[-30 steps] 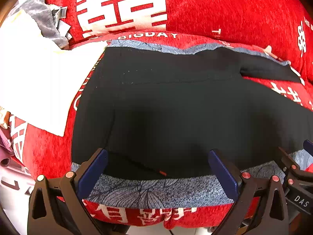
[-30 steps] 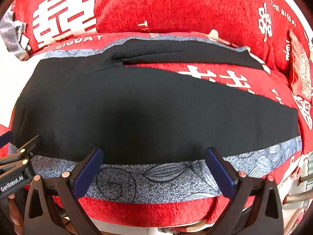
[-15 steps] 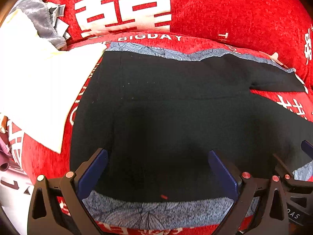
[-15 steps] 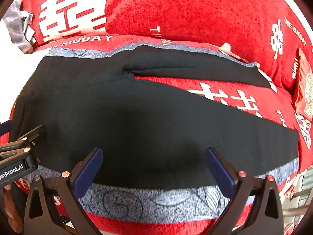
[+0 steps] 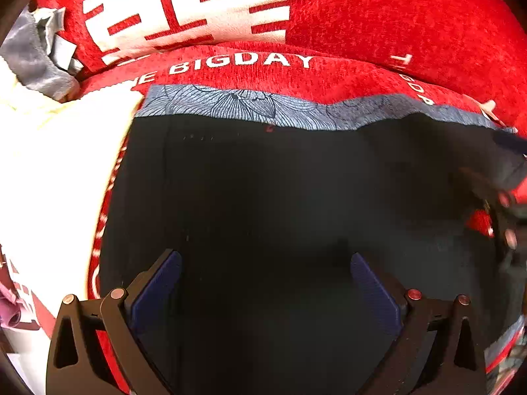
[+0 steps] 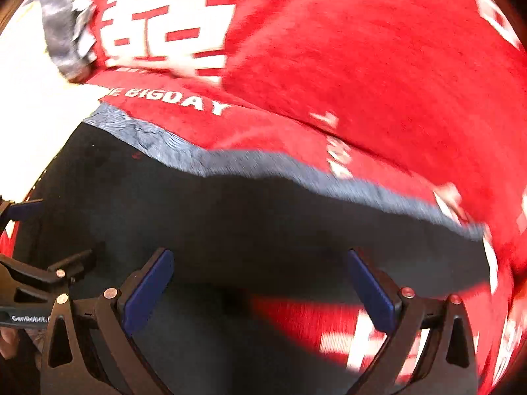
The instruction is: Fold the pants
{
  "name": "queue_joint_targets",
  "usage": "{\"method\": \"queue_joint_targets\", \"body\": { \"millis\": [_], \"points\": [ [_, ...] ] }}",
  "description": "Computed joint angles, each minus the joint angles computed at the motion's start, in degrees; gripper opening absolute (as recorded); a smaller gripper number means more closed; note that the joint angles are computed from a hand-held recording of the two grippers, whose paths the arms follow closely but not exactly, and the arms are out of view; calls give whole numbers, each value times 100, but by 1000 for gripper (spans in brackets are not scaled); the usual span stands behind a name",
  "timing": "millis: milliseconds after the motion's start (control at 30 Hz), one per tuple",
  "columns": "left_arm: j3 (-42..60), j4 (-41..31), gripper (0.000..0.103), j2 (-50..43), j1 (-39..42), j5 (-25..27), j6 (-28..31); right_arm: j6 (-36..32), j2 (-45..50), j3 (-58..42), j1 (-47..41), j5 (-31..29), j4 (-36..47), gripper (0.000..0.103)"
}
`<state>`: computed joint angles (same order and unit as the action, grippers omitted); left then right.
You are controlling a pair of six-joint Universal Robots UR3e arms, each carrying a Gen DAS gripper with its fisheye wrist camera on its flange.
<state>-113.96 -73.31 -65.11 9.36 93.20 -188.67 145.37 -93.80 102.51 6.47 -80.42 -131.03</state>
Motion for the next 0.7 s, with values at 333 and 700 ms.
{"method": "queue_joint_targets", "body": {
  "millis": [333,700],
  "points": [
    [-259,467,103,-254,206,-195,140,-1267,3659,-4213,690,-207,2017,103],
    [406,-60,103,-678,863,-916,-20,-1970,3810,-4520,683,430,2750,37]
  ]
}}
